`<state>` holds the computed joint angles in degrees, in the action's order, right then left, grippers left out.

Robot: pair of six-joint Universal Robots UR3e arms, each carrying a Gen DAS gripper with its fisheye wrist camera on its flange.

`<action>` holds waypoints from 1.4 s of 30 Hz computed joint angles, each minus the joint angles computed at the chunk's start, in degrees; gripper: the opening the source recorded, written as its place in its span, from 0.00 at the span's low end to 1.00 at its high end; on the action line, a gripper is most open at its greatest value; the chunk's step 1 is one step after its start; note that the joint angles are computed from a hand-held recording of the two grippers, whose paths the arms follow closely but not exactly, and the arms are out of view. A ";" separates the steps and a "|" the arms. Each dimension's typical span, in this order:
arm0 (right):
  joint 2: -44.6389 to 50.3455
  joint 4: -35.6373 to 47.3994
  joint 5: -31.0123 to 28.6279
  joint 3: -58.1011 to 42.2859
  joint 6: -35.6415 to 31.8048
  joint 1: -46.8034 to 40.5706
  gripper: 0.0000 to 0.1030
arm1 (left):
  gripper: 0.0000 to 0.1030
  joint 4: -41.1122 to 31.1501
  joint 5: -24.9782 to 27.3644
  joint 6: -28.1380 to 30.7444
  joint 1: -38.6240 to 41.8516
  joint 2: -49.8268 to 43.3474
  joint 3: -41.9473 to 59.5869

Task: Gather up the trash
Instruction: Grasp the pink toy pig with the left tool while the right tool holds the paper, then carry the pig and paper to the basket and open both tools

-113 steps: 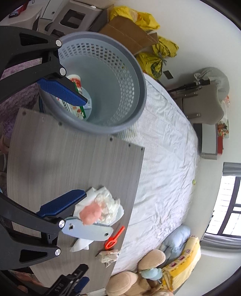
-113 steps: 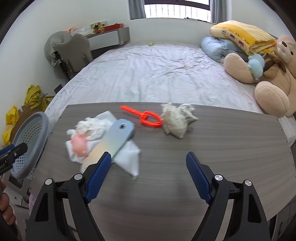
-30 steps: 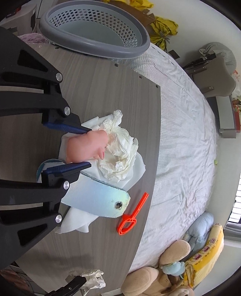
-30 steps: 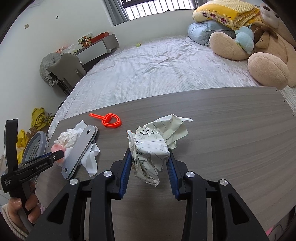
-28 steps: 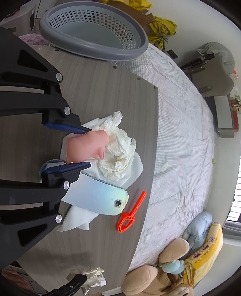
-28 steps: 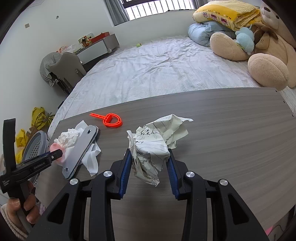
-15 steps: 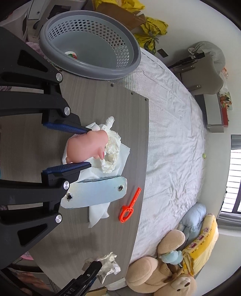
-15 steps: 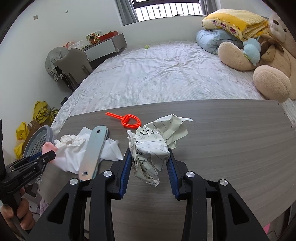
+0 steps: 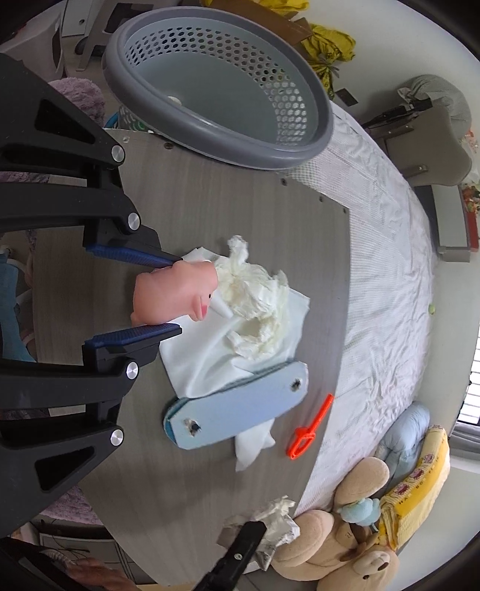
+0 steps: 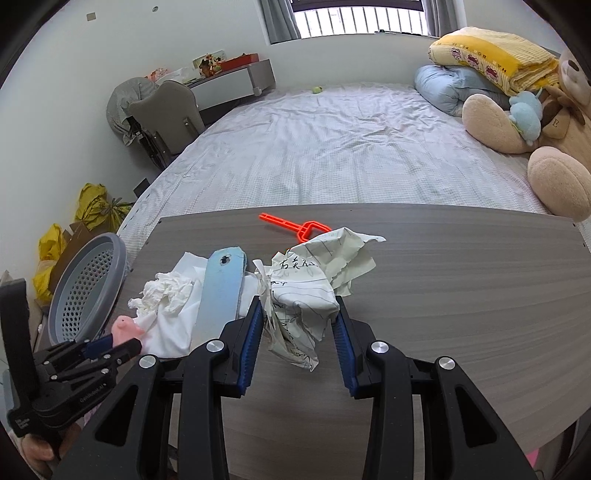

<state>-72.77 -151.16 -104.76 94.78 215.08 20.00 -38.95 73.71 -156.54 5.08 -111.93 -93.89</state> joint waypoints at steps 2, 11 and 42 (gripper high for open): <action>0.57 0.21 -0.19 -0.70 0.09 0.60 0.35 | 0.30 -0.05 0.30 0.27 0.37 -0.30 -0.47; 0.95 0.06 -0.36 -0.59 0.81 1.17 0.36 | 0.35 -0.12 -0.28 1.31 1.98 1.29 -3.00; 0.62 -0.82 0.36 0.80 1.16 1.09 0.36 | 0.25 -0.78 -3.14 1.30 3.24 4.43 -2.38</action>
